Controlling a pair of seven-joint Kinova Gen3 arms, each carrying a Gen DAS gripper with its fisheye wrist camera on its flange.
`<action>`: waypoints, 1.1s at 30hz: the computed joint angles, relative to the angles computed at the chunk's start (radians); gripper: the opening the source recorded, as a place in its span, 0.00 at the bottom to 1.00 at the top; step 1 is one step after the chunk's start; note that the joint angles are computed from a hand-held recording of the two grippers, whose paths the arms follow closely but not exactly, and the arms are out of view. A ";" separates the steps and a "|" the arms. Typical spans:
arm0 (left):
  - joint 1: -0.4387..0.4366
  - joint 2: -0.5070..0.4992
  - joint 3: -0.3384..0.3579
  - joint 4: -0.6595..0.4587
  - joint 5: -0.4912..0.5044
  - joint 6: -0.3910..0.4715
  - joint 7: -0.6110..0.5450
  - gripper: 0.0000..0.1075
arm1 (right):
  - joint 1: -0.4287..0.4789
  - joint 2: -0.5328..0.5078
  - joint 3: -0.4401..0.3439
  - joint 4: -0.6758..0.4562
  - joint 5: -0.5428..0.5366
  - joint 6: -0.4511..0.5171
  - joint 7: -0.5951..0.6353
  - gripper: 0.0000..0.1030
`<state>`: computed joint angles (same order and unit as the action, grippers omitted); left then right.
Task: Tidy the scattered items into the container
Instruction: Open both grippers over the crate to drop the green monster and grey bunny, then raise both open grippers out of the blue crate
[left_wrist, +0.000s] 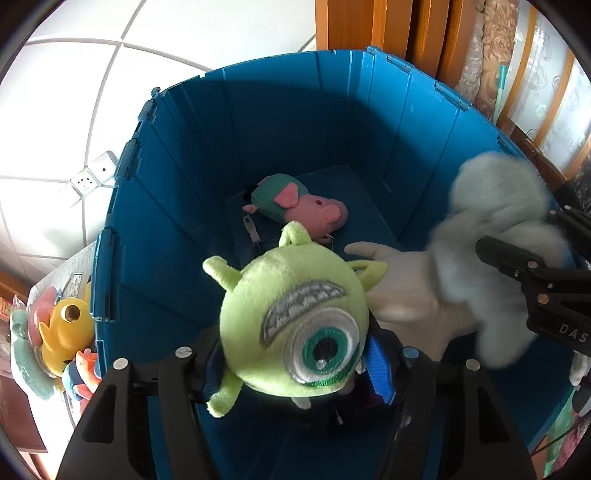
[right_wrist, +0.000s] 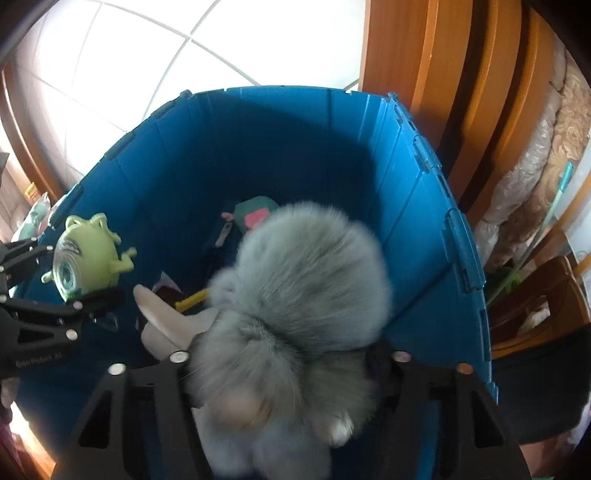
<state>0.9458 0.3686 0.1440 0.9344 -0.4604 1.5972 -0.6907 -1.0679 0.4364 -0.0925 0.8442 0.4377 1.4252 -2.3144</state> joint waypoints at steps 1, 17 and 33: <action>0.003 0.003 -0.001 -0.004 -0.005 0.005 0.000 0.67 | -0.001 0.001 0.000 -0.005 -0.001 0.004 0.003 0.61; 0.027 -0.024 0.004 0.009 -0.034 0.022 0.021 0.77 | -0.051 0.004 0.013 -0.051 0.037 0.064 0.004 0.73; 0.090 -0.078 0.046 0.057 -0.110 0.087 0.106 0.77 | -0.145 -0.046 0.002 0.032 0.136 0.024 -0.122 0.86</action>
<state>1.0363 0.2905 0.1897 0.9918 -0.5703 1.6845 -0.5852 -1.2132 0.3903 -0.0908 0.8764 0.5737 1.4492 -2.4367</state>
